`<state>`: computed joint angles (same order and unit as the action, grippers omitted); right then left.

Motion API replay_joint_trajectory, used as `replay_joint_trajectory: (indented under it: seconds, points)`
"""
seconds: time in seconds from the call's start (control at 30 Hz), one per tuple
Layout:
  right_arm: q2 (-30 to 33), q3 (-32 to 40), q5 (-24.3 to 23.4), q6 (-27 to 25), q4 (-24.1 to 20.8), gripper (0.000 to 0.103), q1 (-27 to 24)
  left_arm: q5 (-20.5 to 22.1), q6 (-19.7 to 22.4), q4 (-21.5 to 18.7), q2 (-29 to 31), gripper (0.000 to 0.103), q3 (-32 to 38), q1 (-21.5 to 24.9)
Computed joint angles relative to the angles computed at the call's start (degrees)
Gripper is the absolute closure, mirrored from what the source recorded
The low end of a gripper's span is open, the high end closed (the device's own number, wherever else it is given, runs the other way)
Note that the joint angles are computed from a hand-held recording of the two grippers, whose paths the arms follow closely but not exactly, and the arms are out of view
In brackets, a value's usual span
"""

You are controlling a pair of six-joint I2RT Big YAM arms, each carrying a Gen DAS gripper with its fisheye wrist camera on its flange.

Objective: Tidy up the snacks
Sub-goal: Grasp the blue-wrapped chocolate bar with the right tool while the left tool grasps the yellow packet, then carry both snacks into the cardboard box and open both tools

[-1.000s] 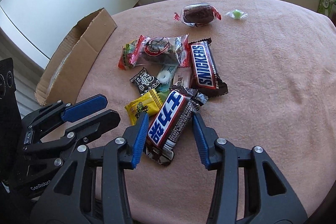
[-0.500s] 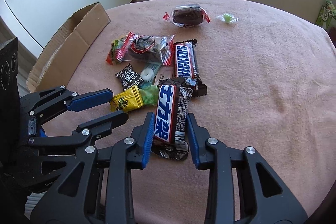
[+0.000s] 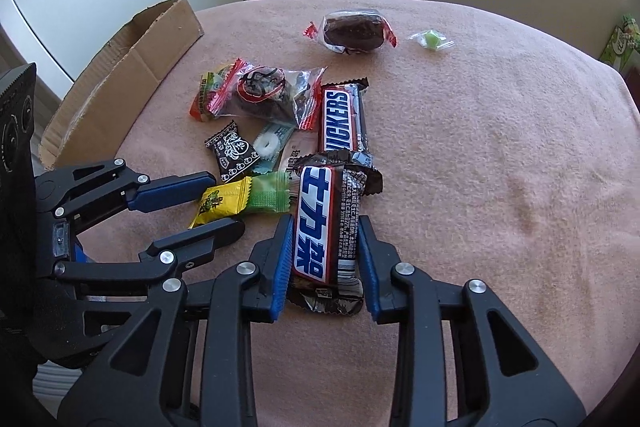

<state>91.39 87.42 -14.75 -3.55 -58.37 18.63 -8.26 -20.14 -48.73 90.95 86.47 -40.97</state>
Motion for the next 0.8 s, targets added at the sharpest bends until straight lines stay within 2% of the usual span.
replay_joint_trajectory:
  seconds: [0.2,0.27,0.37,0.63,0.8]
  points:
    - [-0.91,-1.03,-1.04,0.29,0.47,0.072,-0.52,0.04,-2.98,2.34,-1.22,0.088,-1.9,0.07]
    - [-1.11,-1.22,-1.36,0.4,0.56,0.073,-0.69,0.17,-4.18,3.08,-1.63,0.098,-2.42,0.14]
    - [-1.19,-1.41,-1.58,0.49,0.71,0.073,-0.71,0.47,-5.56,3.93,-1.98,0.097,-3.1,0.28]
    - [-1.78,-1.76,-2.46,0.54,0.98,0.073,-1.11,0.22,-5.82,4.96,-2.17,0.097,-3.23,0.08]
    - [-3.3,-2.45,-3.43,0.93,1.79,0.073,-1.74,0.46,-8.43,6.91,-3.85,0.097,-4.7,0.29]
